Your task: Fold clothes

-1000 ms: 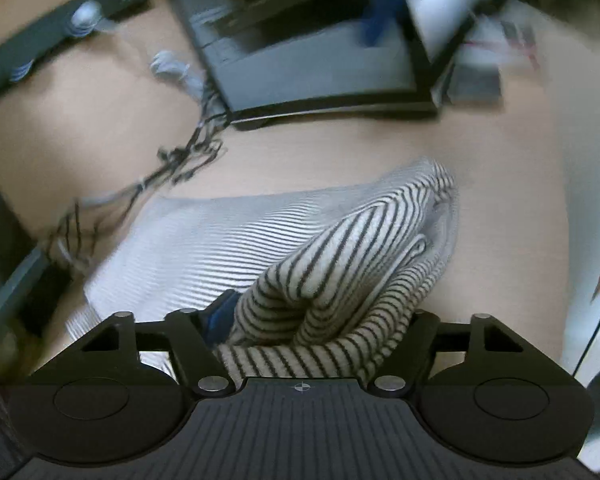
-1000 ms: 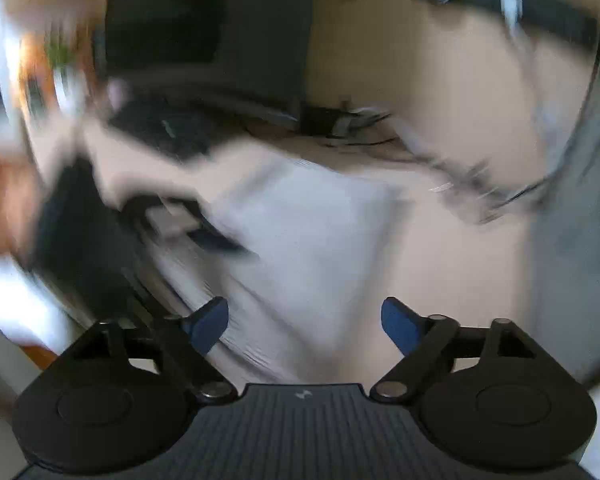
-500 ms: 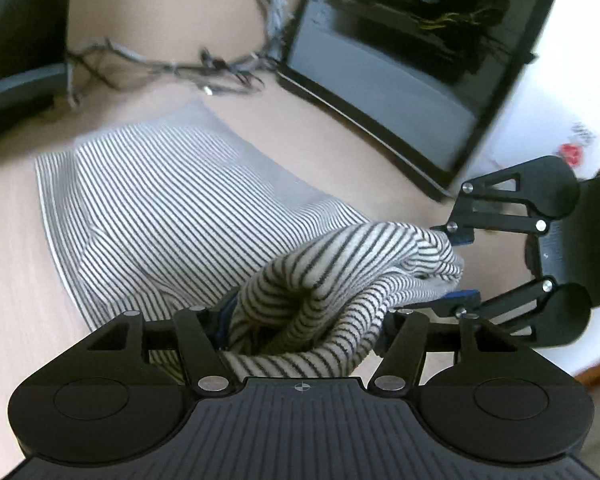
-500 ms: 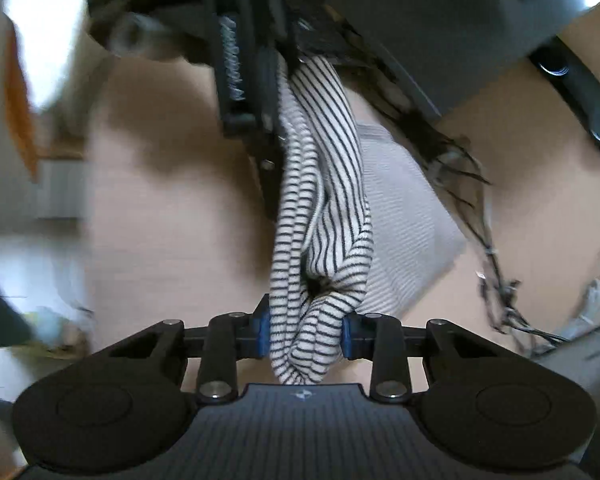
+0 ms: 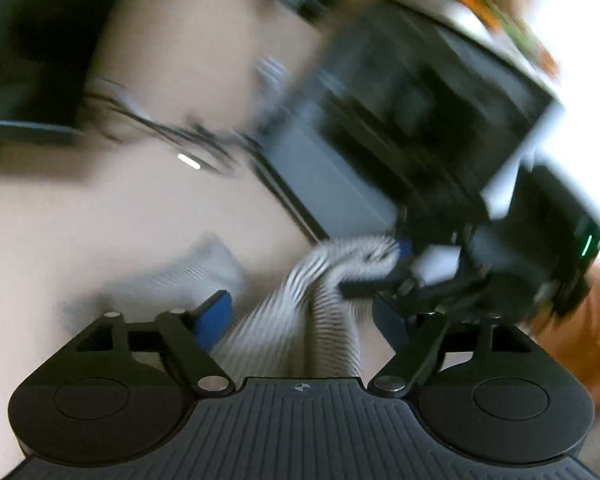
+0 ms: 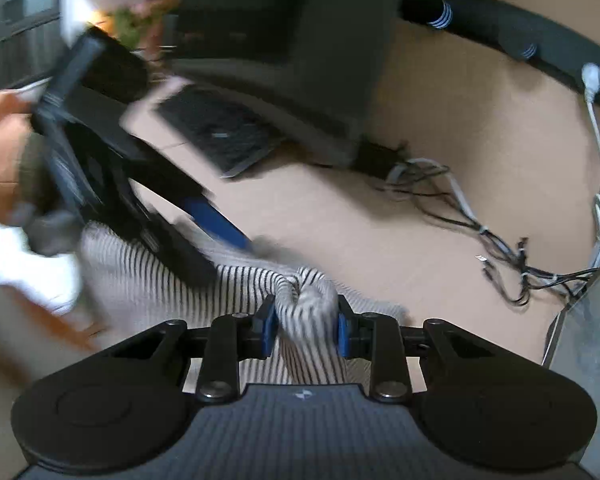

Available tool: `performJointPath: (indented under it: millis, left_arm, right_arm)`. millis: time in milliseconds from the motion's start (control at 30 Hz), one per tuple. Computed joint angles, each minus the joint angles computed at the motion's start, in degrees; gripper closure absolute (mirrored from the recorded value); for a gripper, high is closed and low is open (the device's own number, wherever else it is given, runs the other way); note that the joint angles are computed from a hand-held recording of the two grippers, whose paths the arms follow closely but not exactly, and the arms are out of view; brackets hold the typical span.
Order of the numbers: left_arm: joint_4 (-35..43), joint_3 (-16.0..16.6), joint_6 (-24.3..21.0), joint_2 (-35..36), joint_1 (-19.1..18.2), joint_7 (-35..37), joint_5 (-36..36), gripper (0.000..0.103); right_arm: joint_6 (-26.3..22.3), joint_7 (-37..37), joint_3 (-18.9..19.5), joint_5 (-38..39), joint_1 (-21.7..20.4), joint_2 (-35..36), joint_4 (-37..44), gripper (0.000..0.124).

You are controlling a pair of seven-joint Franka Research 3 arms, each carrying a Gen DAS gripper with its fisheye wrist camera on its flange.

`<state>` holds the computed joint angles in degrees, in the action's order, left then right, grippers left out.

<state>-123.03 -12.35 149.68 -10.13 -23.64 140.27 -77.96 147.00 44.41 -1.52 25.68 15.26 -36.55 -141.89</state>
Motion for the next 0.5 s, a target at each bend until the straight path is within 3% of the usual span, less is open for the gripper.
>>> performJointPath:
  millis: [100, 233, 333, 500]
  left_arm:
    - [-2.8, 0.5, 6.2, -2.8, 0.7, -1.2, -2.4, 0.006]
    - [-7.3, 1.9, 6.7, -6.7, 1.0, -4.6, 2.9, 0.005]
    - [-8.0, 2.0, 5.7, -7.0, -0.3, -6.1, 8.2, 0.005]
    - [-5.6, -0.5, 11.0, -1.1, -1.9, -14.3, 21.6, 0.005]
  right_arm:
    - [7.0, 4.2, 3.2, -2.3, -2.4, 8.4, 1.9, 0.096]
    - [11.3, 9.8, 3.6, -2.6, -2.6, 13.6, 2.7, 0.096]
    - [14.0, 12.2, 3.4, -2.7, -2.1, 16.7, 4.3, 0.096]
    - [19.9, 20.7, 5.3, -3.9, -3.3, 17.7, 4.1, 0.098]
